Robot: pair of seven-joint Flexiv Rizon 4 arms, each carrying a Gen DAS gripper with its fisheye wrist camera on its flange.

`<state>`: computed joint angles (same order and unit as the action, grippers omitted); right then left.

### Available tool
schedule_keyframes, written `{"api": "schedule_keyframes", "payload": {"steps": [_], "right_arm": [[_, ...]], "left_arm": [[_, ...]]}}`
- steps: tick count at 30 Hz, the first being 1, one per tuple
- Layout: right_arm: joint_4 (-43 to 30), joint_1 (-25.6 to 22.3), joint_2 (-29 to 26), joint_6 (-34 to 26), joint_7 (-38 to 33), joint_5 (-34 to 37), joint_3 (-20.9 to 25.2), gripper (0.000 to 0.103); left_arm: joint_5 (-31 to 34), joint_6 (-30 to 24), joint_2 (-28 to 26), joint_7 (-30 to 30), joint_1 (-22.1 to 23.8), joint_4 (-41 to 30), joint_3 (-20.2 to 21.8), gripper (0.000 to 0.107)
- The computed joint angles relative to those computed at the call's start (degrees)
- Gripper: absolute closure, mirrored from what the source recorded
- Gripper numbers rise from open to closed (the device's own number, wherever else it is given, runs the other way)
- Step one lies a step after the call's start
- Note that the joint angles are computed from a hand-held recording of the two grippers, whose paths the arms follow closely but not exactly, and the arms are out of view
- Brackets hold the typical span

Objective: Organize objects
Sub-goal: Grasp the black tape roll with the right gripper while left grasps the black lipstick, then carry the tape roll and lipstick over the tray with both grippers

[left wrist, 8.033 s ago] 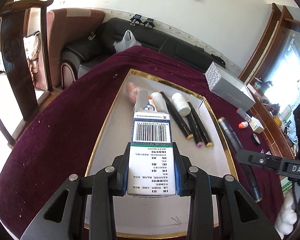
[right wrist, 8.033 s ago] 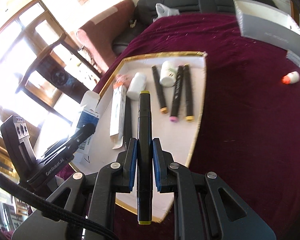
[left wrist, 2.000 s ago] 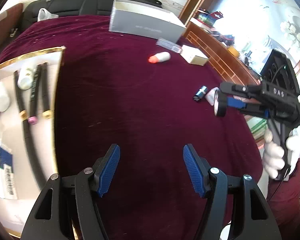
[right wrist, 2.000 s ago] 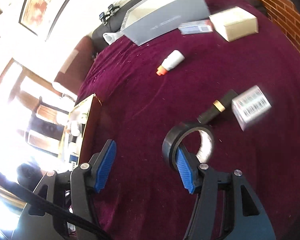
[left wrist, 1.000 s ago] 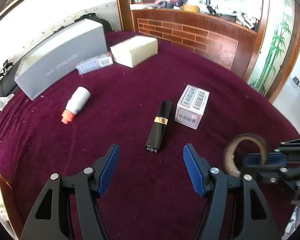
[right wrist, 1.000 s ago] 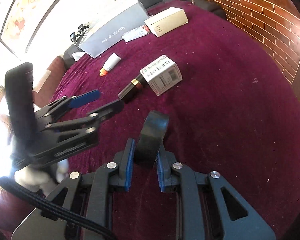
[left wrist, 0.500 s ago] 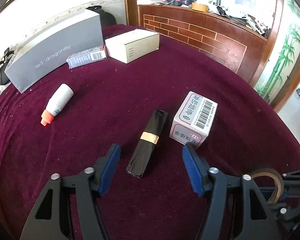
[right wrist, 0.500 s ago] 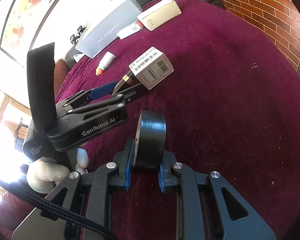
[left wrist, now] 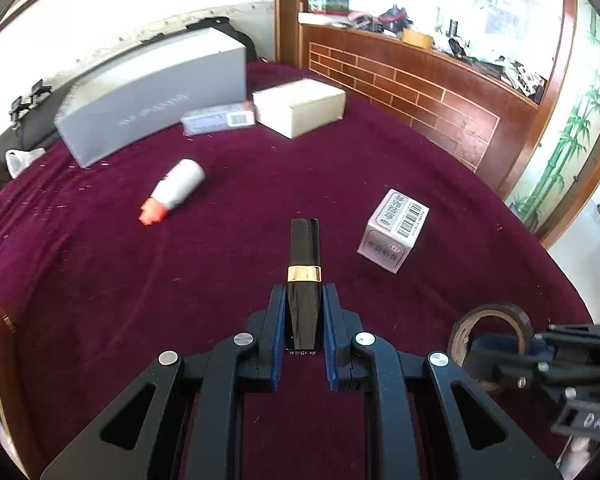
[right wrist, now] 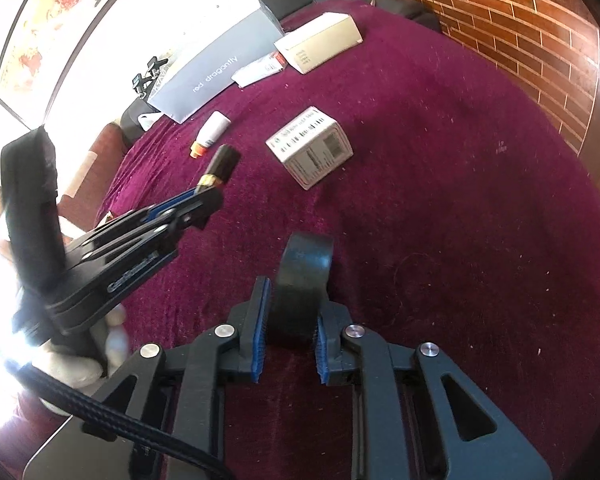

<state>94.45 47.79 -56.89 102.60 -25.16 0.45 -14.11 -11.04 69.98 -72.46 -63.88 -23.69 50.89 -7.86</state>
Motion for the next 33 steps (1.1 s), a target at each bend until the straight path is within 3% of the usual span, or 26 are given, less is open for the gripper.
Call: {"api": "schedule_keyframes", "payload": {"steps": [10, 15, 21, 27, 33], "right_arm": [[-1.6, 7.2, 0.6, -4.1, 2.2, -2.5, -7.5, 0.088], [-2.1, 7.4, 1.4, -1.5, 1.8, -3.0, -6.7, 0.088], [-3.8, 9.6, 2.1, -5.4, 1.3, -5.1, -8.6, 0.088], [-8.2, 9.0, 1.6, -8.9, 1.8, -10.4, -7.1, 0.088], [-16.2, 5.7, -0.5, -13.5, 1.3, -17.0, -1.5, 0.088]], "left_arm": [[0.0, 14.2, 9.4, 4.3, 6.5, 19.8, -6.6, 0.093], [-0.6, 19.4, 12.1, 6.0, 10.5, 26.6, -10.5, 0.093], [-0.1, 24.4, 14.8, 5.7, 14.3, 33.2, -13.2, 0.093], [1.7, 28.9, 17.5, 3.5, 19.4, 39.7, -16.2, 0.093], [4.8, 34.0, 19.7, -0.7, 23.8, 44.9, -16.8, 0.093]]}}
